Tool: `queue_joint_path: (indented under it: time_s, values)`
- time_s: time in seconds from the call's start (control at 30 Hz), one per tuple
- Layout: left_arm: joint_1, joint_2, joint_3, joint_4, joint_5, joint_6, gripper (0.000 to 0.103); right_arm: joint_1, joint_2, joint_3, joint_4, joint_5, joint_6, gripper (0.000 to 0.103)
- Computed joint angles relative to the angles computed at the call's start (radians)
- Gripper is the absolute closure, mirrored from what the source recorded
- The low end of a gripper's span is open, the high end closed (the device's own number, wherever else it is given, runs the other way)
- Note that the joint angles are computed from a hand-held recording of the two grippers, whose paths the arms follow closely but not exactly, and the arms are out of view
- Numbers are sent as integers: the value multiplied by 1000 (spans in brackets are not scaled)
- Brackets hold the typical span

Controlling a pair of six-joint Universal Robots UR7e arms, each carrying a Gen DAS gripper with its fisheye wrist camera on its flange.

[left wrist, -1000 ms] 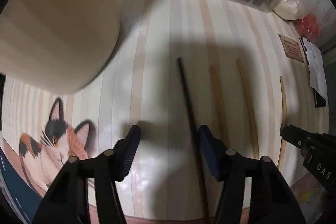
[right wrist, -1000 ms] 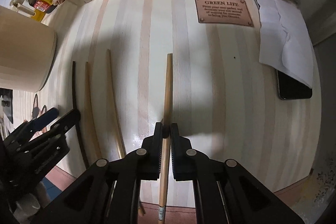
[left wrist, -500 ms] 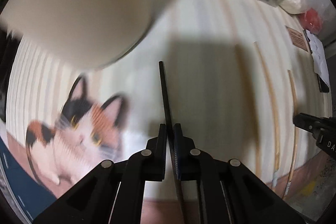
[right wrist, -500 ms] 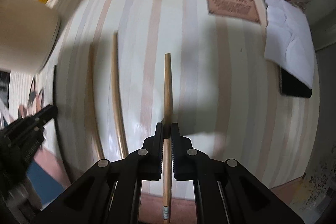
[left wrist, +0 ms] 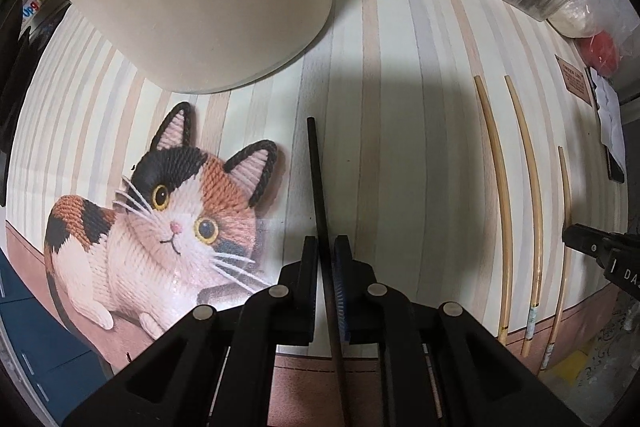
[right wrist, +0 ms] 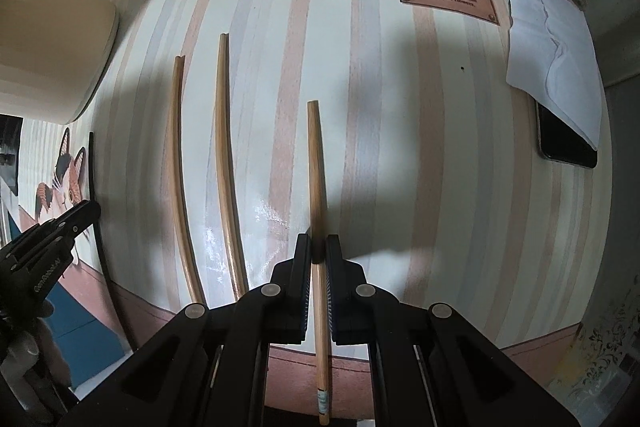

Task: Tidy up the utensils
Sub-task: 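Grasp a dark chopstick with the left tool while the right tool grasps a light one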

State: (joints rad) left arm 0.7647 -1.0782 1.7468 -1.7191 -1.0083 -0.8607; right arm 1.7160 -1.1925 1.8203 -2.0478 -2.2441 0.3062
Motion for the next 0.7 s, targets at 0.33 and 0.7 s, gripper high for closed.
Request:
queue_joint_path:
  time_s: [0.33,0.7]
  values:
    - [8,47,-54,8,7,16,95,16,14,-6,15,-16,41,96]
    - [-11,109,-97,-12,51,49,100,63,57,-9,0,-97,61,96]
